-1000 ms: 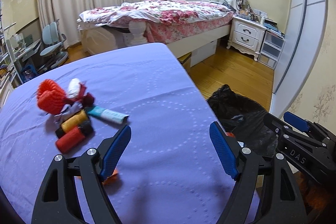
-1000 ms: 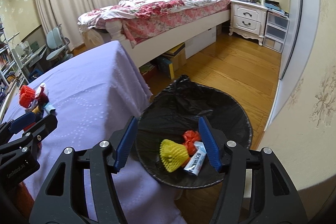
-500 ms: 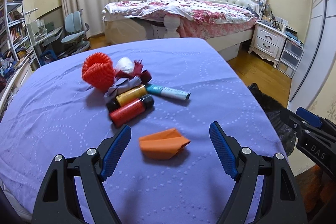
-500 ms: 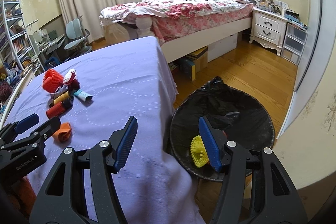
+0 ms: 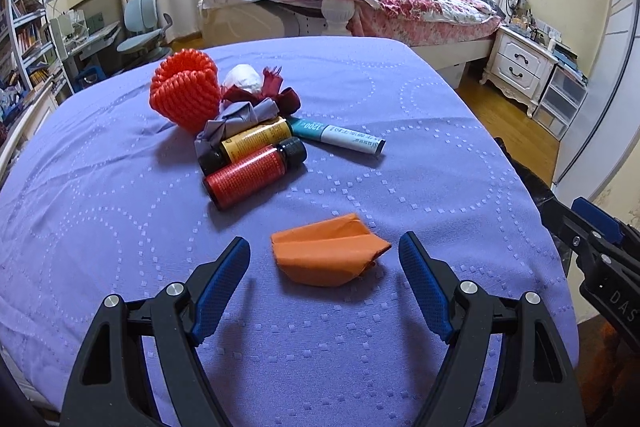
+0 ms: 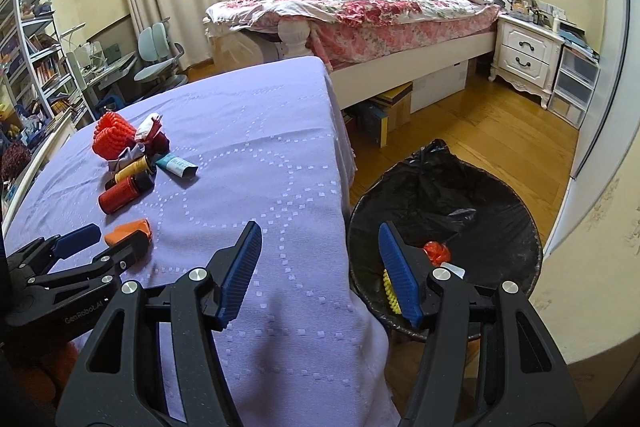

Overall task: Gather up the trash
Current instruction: 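Return to the bed and grasp the orange paper with the left tool, then hold the orange paper in the left tool while the right tool grasps the red spray bottle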

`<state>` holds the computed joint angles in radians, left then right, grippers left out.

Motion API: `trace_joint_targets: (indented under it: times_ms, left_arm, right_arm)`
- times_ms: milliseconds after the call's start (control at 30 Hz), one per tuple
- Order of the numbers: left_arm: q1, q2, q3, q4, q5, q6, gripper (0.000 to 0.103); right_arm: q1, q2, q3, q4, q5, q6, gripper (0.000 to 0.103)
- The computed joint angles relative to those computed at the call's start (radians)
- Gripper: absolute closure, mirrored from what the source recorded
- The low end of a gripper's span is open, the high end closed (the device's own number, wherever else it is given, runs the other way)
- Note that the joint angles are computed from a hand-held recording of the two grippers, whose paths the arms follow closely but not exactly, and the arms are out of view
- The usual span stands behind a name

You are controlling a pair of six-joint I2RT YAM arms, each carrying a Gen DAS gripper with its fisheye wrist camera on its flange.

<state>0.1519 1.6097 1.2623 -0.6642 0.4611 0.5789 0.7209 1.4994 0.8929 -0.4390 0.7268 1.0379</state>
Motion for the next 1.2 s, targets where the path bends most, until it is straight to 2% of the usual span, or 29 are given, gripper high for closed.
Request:
trace_joint_targets:
  times_ms: [67,233,567,733,967,1100,1200]
  left_arm:
    - [-0.001,0.025,0.022,-0.029,-0.001,0.009,0.039]
    - [0.024,0.055,0.060,-0.085,0.033,0.031,0.041]
    - [0.139,0.067,0.087,-0.031,0.069,0.063,0.042]
    - [0.197,0.129,0.150,0.017,0.040,0.052,0.042]
    - [0.259,0.260,0.309,-0.008,0.025,0.018,0.042]
    - [0.271,0.319,0.388,-0.027,0.016,0.005,0.042]
    - [0.275,0.353,0.436,-0.040,0.012,-0.006,0.042]
  right_arm:
    - [0.000,0.019,0.016,0.002,-0.006,-0.008,0.043]
    - [0.003,0.052,0.045,0.008,-0.019,-0.034,0.043]
    - [0.023,0.164,0.153,0.031,-0.072,-0.125,0.043]
    - [0.035,0.274,0.278,0.028,-0.104,-0.205,0.043]
    - [0.030,0.391,0.439,0.037,-0.161,-0.259,0.043]
    - [0.025,0.466,0.552,0.029,-0.192,-0.269,0.037]
    - [0.026,0.518,0.644,0.006,-0.183,-0.291,0.036]
